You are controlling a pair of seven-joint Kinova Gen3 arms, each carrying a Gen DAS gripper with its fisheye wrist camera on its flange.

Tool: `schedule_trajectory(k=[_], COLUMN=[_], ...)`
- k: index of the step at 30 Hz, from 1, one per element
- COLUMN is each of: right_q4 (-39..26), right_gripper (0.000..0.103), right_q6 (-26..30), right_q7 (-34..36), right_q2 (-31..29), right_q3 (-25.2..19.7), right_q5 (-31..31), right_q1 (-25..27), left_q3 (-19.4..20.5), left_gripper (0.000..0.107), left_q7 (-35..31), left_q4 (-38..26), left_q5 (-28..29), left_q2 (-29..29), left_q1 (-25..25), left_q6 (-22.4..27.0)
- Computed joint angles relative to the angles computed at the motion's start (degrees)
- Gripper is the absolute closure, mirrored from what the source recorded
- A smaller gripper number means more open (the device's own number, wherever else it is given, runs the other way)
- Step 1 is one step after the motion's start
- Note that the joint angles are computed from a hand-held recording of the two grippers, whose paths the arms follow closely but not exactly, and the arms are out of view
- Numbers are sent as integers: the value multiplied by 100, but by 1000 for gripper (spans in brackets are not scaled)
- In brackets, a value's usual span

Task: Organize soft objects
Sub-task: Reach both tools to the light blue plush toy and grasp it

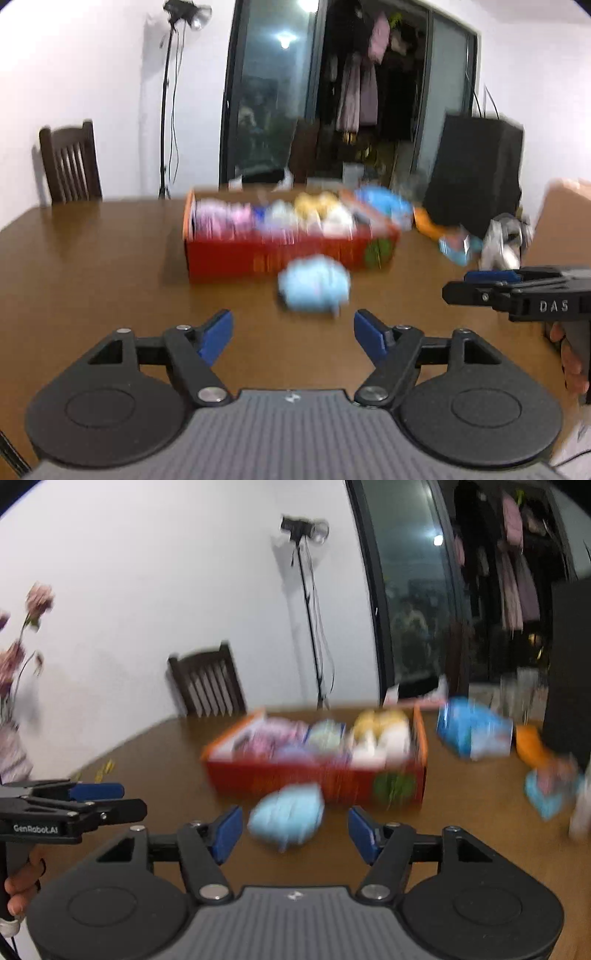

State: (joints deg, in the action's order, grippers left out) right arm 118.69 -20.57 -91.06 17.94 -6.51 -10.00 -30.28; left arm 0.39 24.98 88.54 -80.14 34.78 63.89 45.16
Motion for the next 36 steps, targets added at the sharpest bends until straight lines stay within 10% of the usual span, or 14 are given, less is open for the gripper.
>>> schedule_trajectory(k=[9, 14, 25, 36], right_q4=[794, 584, -1994, -3317], right_gripper=[40, 40, 51, 67], right_q6=[-403, -580, 428, 1525], right_q7=[-34, -563, -1876, -1574], right_q2=[-51, 159, 1892, 3053], right_q3=[5, -301, -1220, -2829], right_q5=[-447, 32, 1722, 2357], right_q1=[-359, 117, 1425, 2514], left_q3=[89, 43, 1, -1266], left_gripper=[32, 31, 52, 62], left_q7=[410, 575, -1049, -625], left_q4=[104, 27, -1447, -1217], left_q5=[-136, -352, 1320, 1724], left_q2=[72, 97, 1078, 1253], left_q1=[203, -267, -1901, -1573], left_q6=[147, -555, -2702, -4381])
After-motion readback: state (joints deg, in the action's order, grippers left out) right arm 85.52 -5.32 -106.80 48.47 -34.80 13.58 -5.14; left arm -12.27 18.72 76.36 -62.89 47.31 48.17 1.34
